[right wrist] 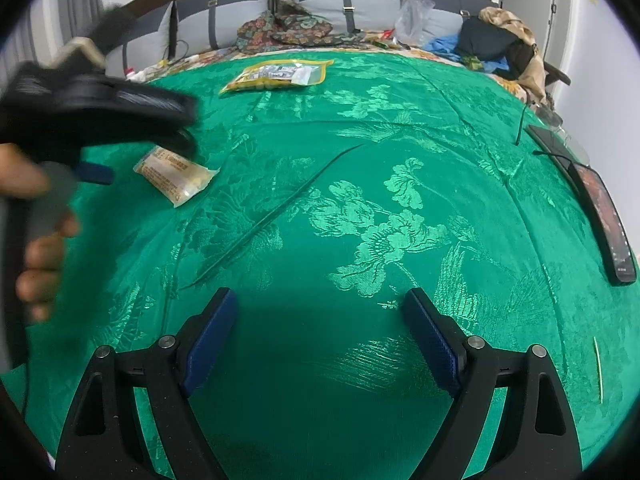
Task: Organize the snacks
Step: 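Grasp the cream wafer bar with the left gripper and lift it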
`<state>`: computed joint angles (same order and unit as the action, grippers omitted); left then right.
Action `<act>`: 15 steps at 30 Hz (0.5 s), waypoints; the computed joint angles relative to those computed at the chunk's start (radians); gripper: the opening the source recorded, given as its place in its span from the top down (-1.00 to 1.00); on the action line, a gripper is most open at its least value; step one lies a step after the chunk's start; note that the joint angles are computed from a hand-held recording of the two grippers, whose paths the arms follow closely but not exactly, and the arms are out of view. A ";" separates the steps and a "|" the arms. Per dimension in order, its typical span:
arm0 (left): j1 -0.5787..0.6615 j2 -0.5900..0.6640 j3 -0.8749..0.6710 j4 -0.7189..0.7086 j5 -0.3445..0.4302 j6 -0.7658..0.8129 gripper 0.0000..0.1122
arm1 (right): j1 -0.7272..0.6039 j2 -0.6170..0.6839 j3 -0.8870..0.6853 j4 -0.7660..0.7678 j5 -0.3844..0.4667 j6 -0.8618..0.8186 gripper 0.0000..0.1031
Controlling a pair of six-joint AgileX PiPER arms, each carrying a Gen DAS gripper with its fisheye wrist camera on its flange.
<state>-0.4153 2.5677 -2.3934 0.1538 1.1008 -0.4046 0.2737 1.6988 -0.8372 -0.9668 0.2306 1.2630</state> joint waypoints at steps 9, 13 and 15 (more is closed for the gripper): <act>0.115 -0.264 0.510 -0.073 -0.258 0.176 -0.83 | -0.024 -0.004 0.012 -0.022 -0.050 0.029 -0.72; 0.137 -0.283 0.551 -0.117 -0.295 0.283 -0.82 | -0.023 -0.005 0.014 -0.027 -0.050 0.034 -0.72; 0.130 -0.267 0.522 -0.132 -0.307 0.327 -0.71 | -0.023 -0.004 0.014 -0.028 -0.050 0.036 -0.72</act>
